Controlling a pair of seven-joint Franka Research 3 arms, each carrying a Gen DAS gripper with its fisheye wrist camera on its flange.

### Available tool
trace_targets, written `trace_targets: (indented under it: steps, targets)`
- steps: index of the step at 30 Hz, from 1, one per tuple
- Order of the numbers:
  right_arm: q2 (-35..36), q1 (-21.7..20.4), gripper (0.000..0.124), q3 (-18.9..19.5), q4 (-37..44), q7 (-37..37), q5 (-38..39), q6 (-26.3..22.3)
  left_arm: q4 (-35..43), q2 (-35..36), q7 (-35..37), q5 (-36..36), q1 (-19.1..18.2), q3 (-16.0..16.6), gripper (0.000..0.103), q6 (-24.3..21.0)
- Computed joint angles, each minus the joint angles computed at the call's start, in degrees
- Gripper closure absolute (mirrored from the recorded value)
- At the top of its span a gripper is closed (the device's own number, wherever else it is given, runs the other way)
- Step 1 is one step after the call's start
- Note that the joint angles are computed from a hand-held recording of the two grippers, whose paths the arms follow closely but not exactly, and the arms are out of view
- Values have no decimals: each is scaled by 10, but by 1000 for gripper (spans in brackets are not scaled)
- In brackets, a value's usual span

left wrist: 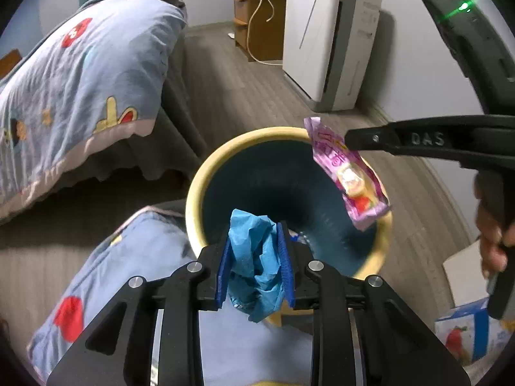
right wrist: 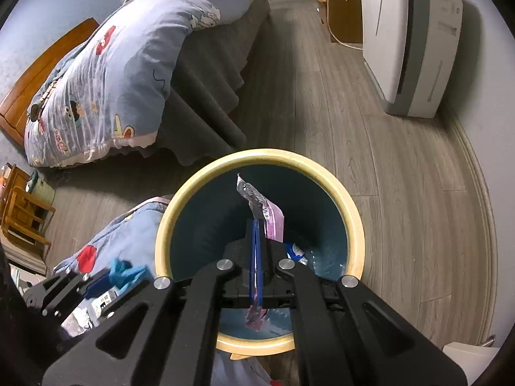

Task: Collect trash
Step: 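Move both tools over the bin and open them to drop glove and wrapper, then bring both tools back over the cushion toward the black bag and medicine box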

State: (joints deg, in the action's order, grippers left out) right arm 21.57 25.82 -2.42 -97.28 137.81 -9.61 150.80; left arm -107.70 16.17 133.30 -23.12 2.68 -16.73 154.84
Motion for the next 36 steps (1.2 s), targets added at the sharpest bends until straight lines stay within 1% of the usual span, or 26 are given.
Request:
trace_targets:
  steps: [3,4,5,6,7,9,10,11,12,13,14,15,16,19,22,26,31,33,36]
  targets:
    - [2,8,123,-9,4,14,-19,-6,3,7,-10,12,-4,2,68,14]
    - [1,9,118,-11,4,17,-23,-7,4,8,-13,11,-3,1,57,16]
    - [3,8,112,-11,6,19,-25,-8,1,7,-9,2,2,-4,43,23]
    - [1,8,94,-12,4,24,-28,-4,-2,6,-3,-7,6,-9,39,30]
    - [1,10,83,-13,3,29,-32,-1,-5,3,8,-21,13,-16,38,34]
    - [-1,10,81,-14,1,36,-37,2,-5,1,8,-25,14,-16,33,32]
    - [-1,11,78,-15,1,39,-40,1,-8,-1,7,-26,13,-14,29,34]
    - [-2,14,75,-18,2,48,-48,0,-12,-5,12,-32,16,-16,29,35]
    - [-3,18,62,-22,4,58,-58,-4,-15,-8,14,-34,16,-15,28,33]
    - [-3,25,47,-29,7,74,-74,-12,-19,-12,11,-31,14,-11,25,32]
    - [-4,35,39,-39,12,98,-99,-25,-24,-17,7,-29,12,-7,20,32]
    - [-6,39,30,-43,11,115,-117,-31,-28,-21,8,-31,12,-5,18,34]
    - [-9,42,27,-46,11,132,-134,-34,-37,-29,12,-37,13,-5,16,42]
    - [-14,38,27,-40,15,161,-158,-48,-51,-46,6,-45,11,5,11,45]
    - [-16,29,27,-27,17,165,-162,-50,-69,-72,10,-62,13,16,10,37]
    - [-17,35,27,-20,28,174,-187,-69,-104,-119,36,-89,11,43,9,36]
    - [-17,44,27,-2,41,162,-193,-70,-149,-185,57,-123,5,99,7,22]
    - [-16,50,27,6,48,151,-188,-66,-173,-217,55,-119,6,127,7,14]
    - [-10,63,27,16,64,137,-180,-63,-209,-257,37,-93,8,160,7,25]
